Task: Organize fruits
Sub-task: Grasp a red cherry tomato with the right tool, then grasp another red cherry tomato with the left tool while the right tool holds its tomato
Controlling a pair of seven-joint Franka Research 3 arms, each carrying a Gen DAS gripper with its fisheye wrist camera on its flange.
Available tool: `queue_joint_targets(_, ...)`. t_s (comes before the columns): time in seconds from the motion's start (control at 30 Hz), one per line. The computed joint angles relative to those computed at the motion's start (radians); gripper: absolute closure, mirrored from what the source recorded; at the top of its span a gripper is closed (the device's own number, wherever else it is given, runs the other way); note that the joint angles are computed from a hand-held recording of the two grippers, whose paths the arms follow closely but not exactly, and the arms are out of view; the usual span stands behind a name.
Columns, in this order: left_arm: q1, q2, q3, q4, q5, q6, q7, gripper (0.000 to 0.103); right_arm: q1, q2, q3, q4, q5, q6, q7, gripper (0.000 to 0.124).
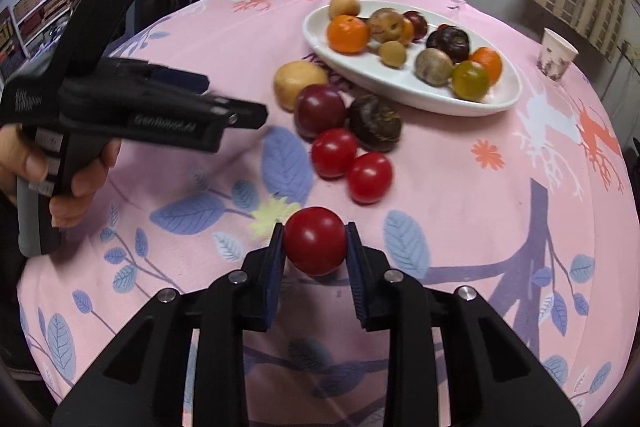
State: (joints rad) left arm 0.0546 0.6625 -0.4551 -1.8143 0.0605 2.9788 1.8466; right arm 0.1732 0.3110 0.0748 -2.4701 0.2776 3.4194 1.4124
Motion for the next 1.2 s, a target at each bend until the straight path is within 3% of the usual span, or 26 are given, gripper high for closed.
queue_joint_targets(0.07,-0.012,0.004,0.011,0.007,0.006,-0.003,-0.005,0.022,-0.034,-0.001,0.024,-0.003,-0.015,0.004,0.022,0.094)
queue_joint_targets(0.1,-0.037,0.005,0.04,0.016,0.015,-0.011,-0.024,0.034,-0.039,-0.002,0.025,-0.005,-0.019,0.006,0.027,0.094)
queue_joint_targets(0.23,-0.055,0.01,0.061,0.025,0.03,-0.006,-0.046,0.033,-0.065,-0.009,0.042,-0.015,-0.047,0.017,0.049,0.094)
queue_joint_targets(0.33,-0.04,0.005,0.041,0.023,0.027,-0.028,-0.038,0.032,-0.071,-0.018,0.039,-0.024,-0.056,0.02,0.067,0.094)
queue_joint_targets(0.5,0.023,-0.035,-0.049,-0.054,0.015,0.012,0.047,0.029,-0.064,-0.019,0.018,-0.024,-0.045,0.014,0.089,0.094)
queue_joint_targets(0.63,0.058,-0.048,-0.112,-0.089,-0.001,-0.017,0.127,0.029,-0.047,-0.022,-0.005,-0.022,-0.019,0.0,0.09,0.094)
queue_joint_targets(0.97,0.063,-0.062,-0.17,-0.115,-0.105,-0.055,0.233,0.03,-0.1,-0.065,-0.005,-0.066,-0.02,0.032,0.174,0.094)
queue_joint_targets(1.03,0.05,-0.054,-0.166,-0.107,-0.115,-0.059,0.245,0.037,-0.114,-0.067,0.004,-0.069,-0.041,0.034,0.187,0.094)
queue_joint_targets(1.1,0.037,-0.037,-0.157,-0.076,-0.127,-0.108,0.248,0.064,-0.133,-0.071,0.015,-0.073,-0.069,0.035,0.202,0.094)
queue_joint_targets(1.13,0.026,-0.029,-0.146,-0.058,-0.137,-0.138,0.245,0.067,-0.14,-0.073,0.02,-0.075,-0.081,0.036,0.21,0.093)
queue_joint_targets(1.2,0.016,-0.029,-0.138,-0.061,-0.158,-0.118,0.259,0.067,-0.148,-0.077,0.024,-0.079,-0.098,0.038,0.224,0.093)
